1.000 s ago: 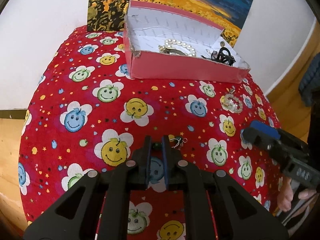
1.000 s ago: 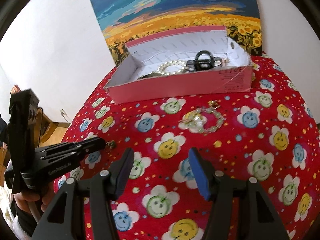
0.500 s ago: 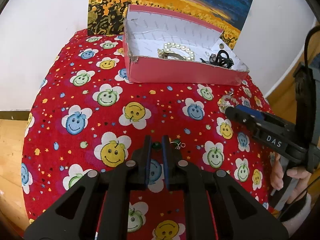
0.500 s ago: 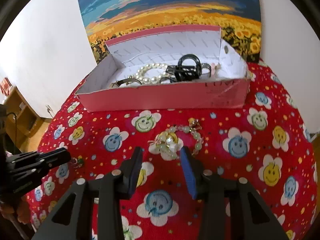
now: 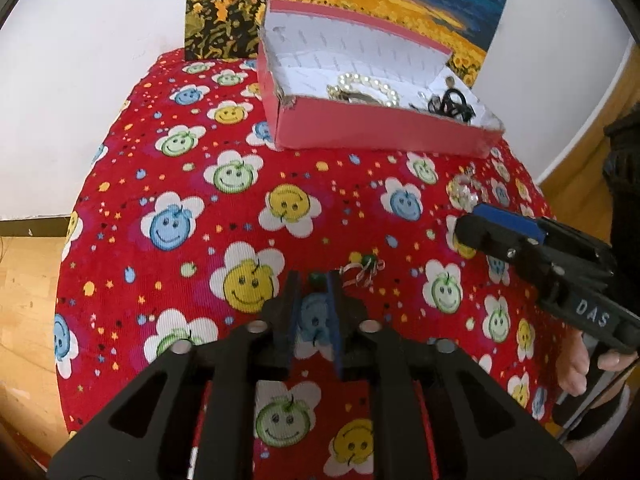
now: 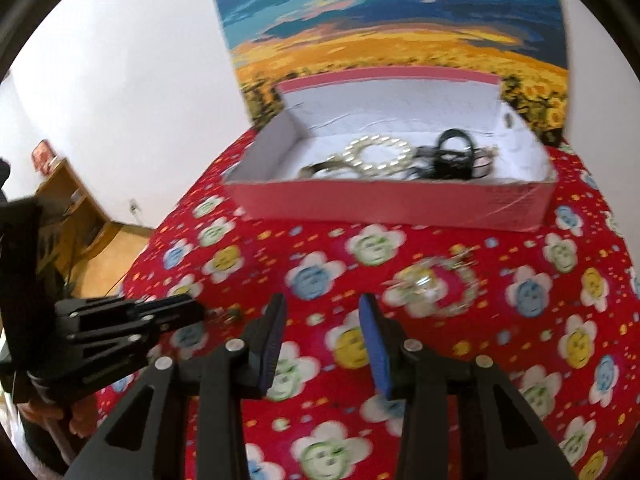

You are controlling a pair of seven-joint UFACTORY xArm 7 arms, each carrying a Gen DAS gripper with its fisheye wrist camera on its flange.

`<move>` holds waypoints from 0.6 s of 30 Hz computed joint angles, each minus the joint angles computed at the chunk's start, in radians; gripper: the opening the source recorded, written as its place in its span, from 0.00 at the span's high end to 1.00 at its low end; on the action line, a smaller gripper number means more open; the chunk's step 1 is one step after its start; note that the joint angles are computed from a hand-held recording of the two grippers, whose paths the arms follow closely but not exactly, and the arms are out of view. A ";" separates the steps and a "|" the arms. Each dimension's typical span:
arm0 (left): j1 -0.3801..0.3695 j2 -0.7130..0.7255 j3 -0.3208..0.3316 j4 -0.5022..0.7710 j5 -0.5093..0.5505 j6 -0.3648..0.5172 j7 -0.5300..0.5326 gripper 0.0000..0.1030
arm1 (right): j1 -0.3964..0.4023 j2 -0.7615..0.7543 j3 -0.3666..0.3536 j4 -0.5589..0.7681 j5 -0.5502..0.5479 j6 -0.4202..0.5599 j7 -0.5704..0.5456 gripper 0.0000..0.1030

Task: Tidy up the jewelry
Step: 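Move the held earring with the left tool toward the right tool, then open the left tool while the right tool closes on the green-bead earring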

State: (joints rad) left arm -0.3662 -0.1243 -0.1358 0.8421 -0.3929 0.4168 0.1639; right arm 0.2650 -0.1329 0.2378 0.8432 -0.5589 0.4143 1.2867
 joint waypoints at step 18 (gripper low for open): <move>0.053 -0.147 0.017 -0.156 0.224 -0.127 -0.195 0.29 | 0.108 0.176 -0.053 0.118 0.115 -0.063 -0.130 0.75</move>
State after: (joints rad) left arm -0.3128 -0.2713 -0.1188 0.6858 -0.1684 0.2900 -0.0309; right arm 0.3728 0.0431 0.1846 0.9610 -0.4435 0.3508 1.1564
